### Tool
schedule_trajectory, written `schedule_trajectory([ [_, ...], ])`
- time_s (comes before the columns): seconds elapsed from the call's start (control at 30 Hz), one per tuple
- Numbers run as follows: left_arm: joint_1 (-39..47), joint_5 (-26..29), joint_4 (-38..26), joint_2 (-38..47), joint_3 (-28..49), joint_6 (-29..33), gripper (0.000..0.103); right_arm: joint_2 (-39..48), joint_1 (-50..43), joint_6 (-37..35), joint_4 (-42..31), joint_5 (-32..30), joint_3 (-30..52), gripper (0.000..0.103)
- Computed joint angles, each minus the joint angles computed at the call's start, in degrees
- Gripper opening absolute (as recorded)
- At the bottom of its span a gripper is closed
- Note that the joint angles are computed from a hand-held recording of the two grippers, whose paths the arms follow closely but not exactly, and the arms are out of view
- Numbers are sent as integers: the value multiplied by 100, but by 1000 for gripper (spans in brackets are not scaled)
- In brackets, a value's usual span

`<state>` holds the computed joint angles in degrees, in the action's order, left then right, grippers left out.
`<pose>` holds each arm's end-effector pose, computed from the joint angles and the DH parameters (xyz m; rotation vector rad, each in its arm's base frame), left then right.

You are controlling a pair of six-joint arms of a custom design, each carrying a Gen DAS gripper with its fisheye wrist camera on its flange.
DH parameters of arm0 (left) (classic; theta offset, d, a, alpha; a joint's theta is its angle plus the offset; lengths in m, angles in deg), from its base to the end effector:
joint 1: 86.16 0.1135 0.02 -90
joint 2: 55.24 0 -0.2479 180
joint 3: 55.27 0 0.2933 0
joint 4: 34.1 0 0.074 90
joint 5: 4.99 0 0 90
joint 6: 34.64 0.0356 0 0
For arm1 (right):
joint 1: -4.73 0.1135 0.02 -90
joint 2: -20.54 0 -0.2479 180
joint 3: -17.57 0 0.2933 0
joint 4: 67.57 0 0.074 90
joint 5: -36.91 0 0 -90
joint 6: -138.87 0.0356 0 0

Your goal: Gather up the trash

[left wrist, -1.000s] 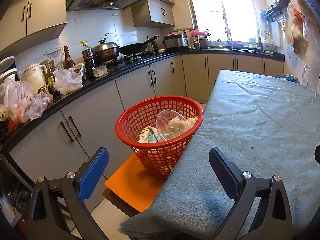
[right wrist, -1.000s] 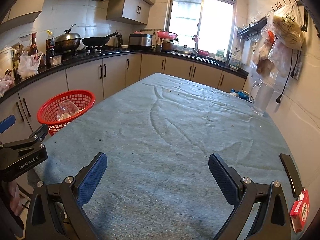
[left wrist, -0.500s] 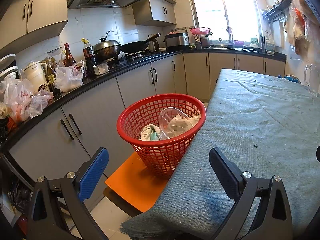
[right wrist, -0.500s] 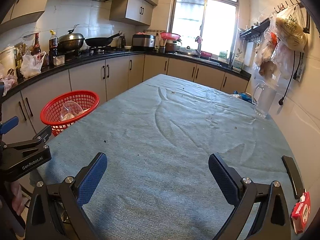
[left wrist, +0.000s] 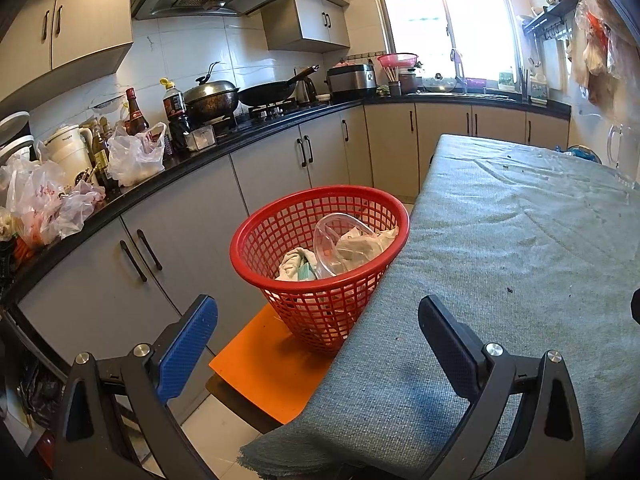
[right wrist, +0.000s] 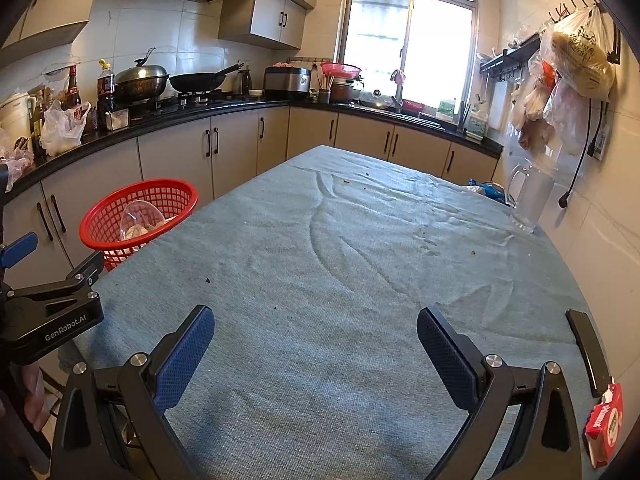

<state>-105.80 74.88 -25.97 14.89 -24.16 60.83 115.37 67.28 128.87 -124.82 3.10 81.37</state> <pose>0.2443 -0.0805 0.1060 0.3532 2.0710 0.0378 0.1622 0.2482 0.1156 0.3481 2.1529 -0.3427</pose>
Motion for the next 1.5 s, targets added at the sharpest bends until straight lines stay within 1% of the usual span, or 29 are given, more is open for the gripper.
schedule_trajectory([
  [1.13, -46, -40, 98, 128, 27, 39, 100, 69, -37, -23, 93, -58, 0, 103],
  [1.5, -214, -146, 26, 134, 87, 56, 100, -57, -67, 11, 219, -94, -211, 103],
])
